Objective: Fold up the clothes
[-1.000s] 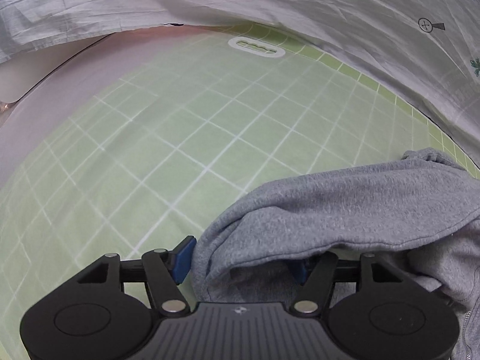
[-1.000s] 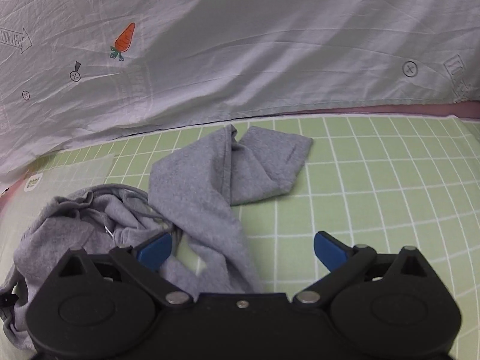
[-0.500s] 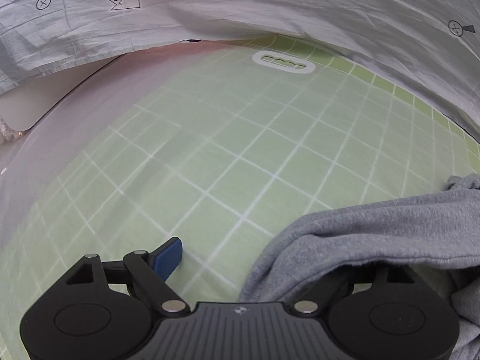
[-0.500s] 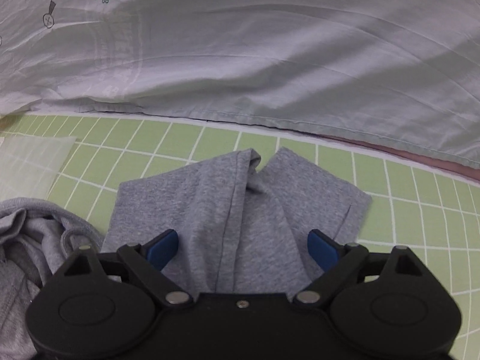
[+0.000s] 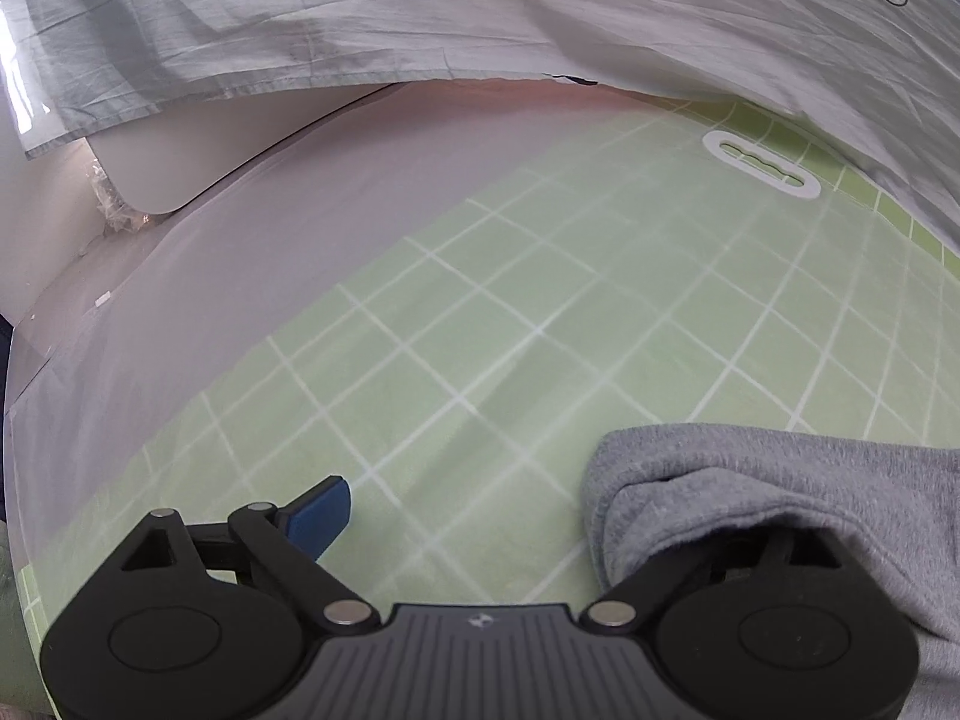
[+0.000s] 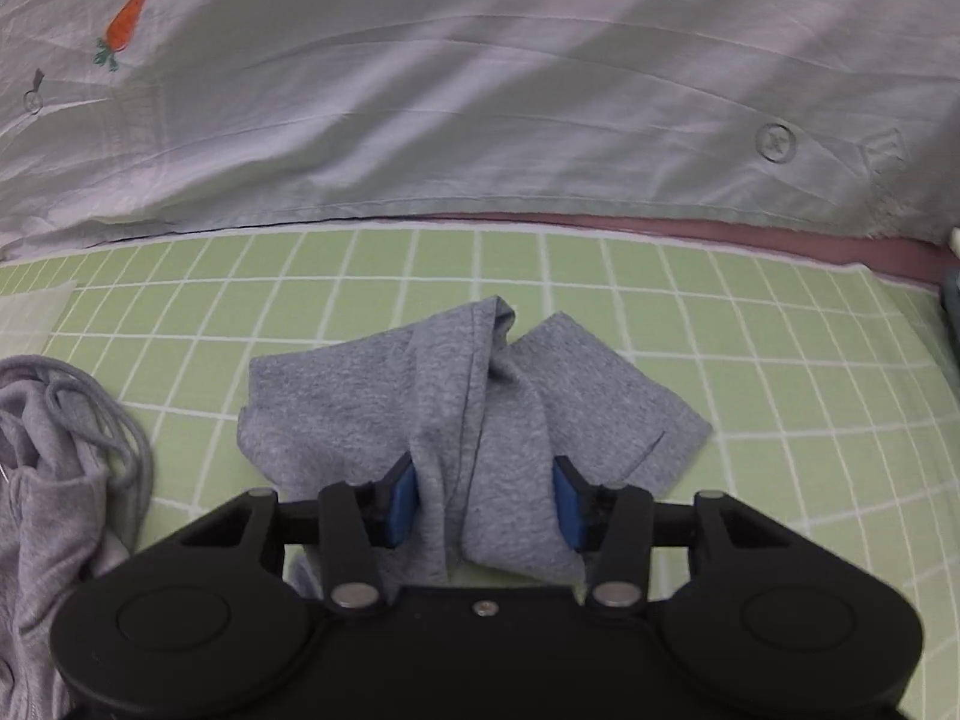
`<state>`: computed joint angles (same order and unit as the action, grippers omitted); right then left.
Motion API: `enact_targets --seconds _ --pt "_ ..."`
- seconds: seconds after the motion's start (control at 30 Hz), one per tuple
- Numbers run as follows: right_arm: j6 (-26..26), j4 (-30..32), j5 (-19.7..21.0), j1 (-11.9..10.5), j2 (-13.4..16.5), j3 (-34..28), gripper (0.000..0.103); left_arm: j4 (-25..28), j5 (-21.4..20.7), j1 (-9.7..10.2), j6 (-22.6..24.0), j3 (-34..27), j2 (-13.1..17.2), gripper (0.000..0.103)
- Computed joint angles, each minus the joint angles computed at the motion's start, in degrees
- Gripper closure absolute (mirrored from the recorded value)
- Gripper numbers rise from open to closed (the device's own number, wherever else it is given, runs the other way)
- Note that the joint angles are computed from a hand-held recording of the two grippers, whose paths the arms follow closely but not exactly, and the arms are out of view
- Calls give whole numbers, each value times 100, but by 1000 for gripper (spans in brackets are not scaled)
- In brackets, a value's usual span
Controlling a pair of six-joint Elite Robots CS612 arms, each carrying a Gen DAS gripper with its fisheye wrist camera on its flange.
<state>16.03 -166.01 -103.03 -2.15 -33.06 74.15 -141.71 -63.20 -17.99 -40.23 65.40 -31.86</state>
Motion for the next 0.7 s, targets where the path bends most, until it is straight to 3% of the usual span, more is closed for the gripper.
enact_targets --seconds 0.17,0.3,0.37,0.43,0.5,0.6,0.7 --pt "1111 -64 -771 -67 -524 1086 54 -49 -352 72 -579 144 -88 8" --pt "1902 1 -1116 -72 -946 1891 50 49 -392 73 -573 197 -140 8" --pt "2206 111 -1258 -44 -1121 2191 41 114 -443 72 -577 252 -189 9" --pt "2526 219 -1296 -35 -1254 2403 23 186 -478 65 -608 334 -258 9" --pt "2892 228 -1185 -46 -1385 2634 17 217 -506 54 -633 454 -350 9" --pt "2962 247 -1075 -31 -1471 2751 15 236 -583 35 -714 641 -508 9" --pt "2614 328 -1368 79 -1474 2666 14 230 -650 10 -849 810 -669 9"
